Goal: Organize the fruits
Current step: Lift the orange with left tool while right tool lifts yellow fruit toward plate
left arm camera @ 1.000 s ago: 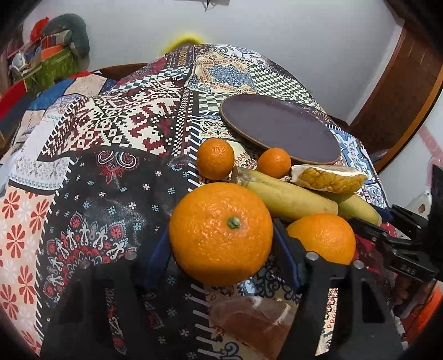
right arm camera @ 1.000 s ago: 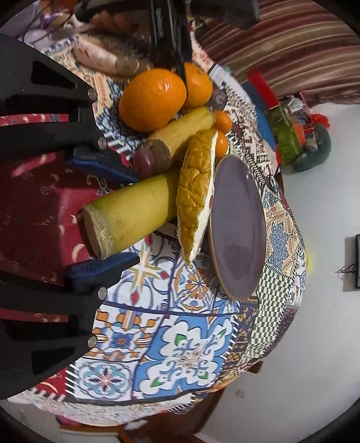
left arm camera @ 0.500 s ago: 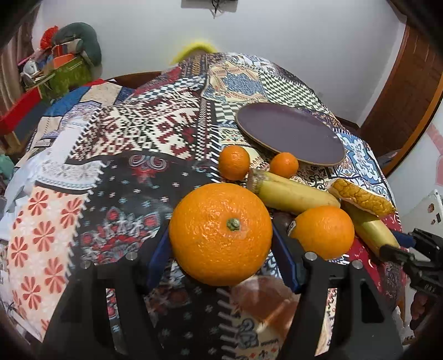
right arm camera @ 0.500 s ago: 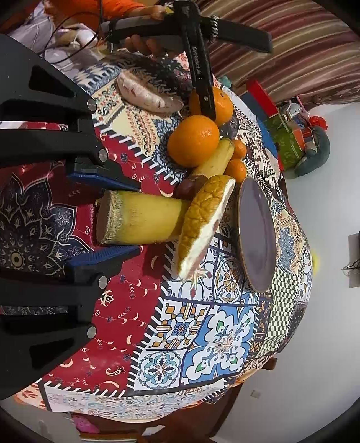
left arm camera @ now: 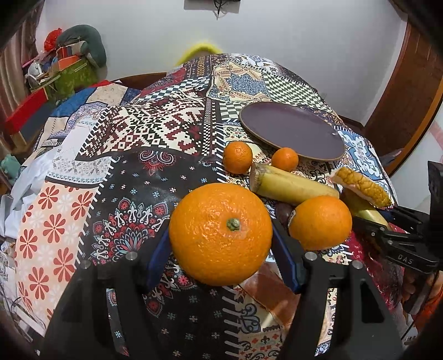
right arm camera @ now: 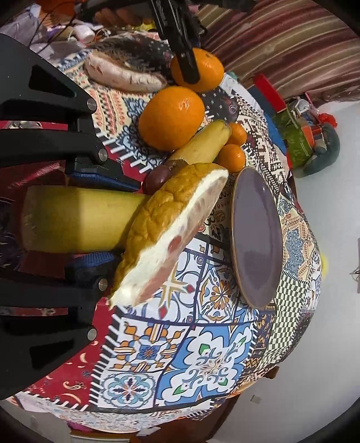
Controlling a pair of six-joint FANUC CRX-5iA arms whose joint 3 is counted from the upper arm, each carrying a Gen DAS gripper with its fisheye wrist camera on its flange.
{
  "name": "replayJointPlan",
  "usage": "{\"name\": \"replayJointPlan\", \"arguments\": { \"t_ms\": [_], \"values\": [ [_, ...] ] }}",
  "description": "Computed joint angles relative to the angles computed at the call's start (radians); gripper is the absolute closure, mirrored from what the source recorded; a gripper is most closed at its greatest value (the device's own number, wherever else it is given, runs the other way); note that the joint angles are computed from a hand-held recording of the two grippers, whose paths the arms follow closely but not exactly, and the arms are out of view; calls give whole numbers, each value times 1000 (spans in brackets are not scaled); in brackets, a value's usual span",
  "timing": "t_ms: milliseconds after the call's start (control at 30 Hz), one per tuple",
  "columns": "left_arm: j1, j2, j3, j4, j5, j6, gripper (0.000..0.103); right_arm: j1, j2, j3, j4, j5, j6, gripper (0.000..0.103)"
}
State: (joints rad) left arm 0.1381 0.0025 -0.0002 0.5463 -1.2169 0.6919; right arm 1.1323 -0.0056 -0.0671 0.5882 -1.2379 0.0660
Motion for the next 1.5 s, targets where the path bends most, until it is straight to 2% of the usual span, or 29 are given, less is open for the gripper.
{"name": "replayJointPlan", "arguments": {
  "t_ms": [300,433,600,900,1167,1500],
  "values": [
    [7,-18,-5,16,0,-9,35,21,-30,-9,2,11,-33,68],
    [16,-31,-4,33,-1,-16,35,48,-58,-30,21,21,-91,68],
    [25,-48,0,47,-11,-15,35,93,-81,-44,72,25,-165,68],
    [26,-68,14,77,-28,-23,35,133,-53,12,169,-7,-151,68],
    [-6,-53,50,106,-15,-22,35,113,-42,48,250,-42,-128,68],
    [-94,30,139,105,30,20,35,38,-41,60,310,-63,-82,68]
  ]
}}
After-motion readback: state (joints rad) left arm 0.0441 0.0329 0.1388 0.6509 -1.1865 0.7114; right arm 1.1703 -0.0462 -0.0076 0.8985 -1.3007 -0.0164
